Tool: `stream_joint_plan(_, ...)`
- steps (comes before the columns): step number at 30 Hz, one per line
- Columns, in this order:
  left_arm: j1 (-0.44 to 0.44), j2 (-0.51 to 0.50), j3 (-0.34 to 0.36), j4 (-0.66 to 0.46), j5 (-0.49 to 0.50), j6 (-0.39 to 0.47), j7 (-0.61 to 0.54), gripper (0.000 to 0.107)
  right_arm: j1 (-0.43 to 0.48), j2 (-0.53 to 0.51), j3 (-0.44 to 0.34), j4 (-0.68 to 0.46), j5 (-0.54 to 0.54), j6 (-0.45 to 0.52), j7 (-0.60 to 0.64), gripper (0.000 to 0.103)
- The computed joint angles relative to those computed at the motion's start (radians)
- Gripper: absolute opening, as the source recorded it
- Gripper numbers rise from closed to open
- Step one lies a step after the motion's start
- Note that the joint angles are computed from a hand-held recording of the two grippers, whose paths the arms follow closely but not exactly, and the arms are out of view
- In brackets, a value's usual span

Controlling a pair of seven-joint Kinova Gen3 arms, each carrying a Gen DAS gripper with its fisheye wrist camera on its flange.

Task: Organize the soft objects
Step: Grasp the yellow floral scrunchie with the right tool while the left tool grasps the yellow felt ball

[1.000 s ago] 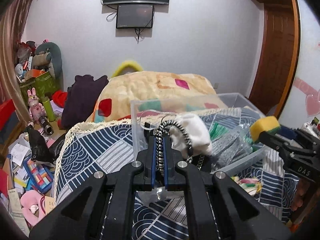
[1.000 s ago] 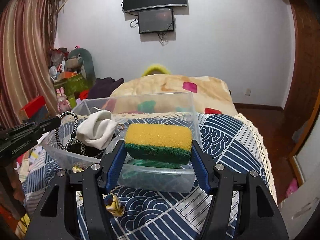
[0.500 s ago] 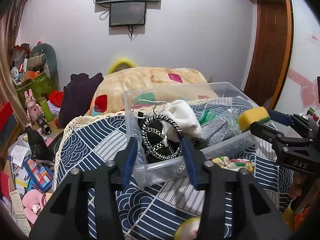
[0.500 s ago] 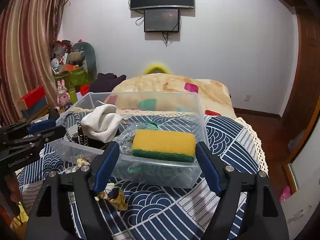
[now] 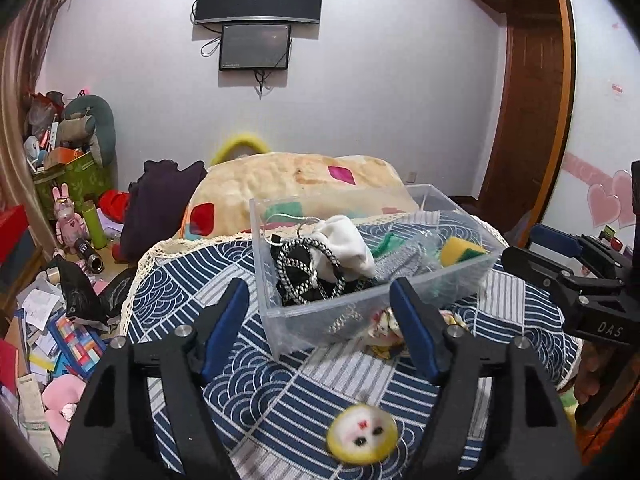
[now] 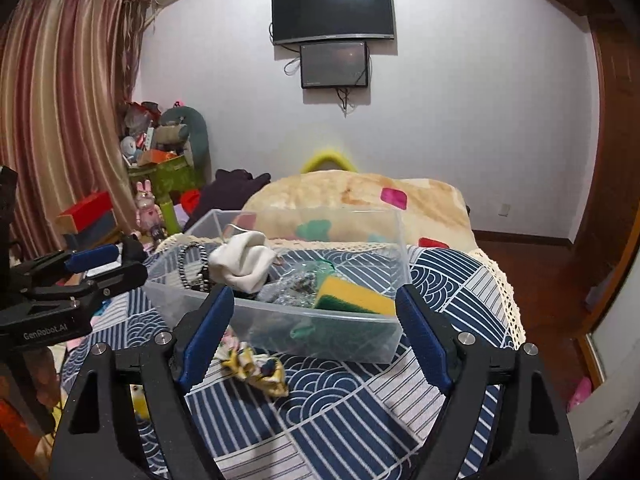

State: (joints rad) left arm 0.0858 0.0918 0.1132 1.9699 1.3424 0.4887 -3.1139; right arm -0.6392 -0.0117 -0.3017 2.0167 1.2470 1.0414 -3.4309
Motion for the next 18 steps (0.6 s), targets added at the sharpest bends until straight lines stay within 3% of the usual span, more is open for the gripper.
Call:
stream_joint_plan(4, -0.004, -0.016, -0.008, 0.039, 0.010, 0.007, -0.027, 0.082, -0.004, -0.002, -0.006, 0.009, 0.003, -0.012, -0.011, 0.081)
stream_joint_plan(10, -0.010, 0.018, -0.011, 0.044, -0.122, 0.045, 0.100, 0.082, 0.000, 0.011, 0.002, 0.022, -0.012, -0.056, -0.010, 0.081)
stream_joint_plan(18, -0.007, 0.051, 0.019, 0.079, -0.167, 0.024, 0.138, 0.082, 0.008, 0.035, 0.022, 0.045, -0.033, -0.149, -0.031, 0.081)
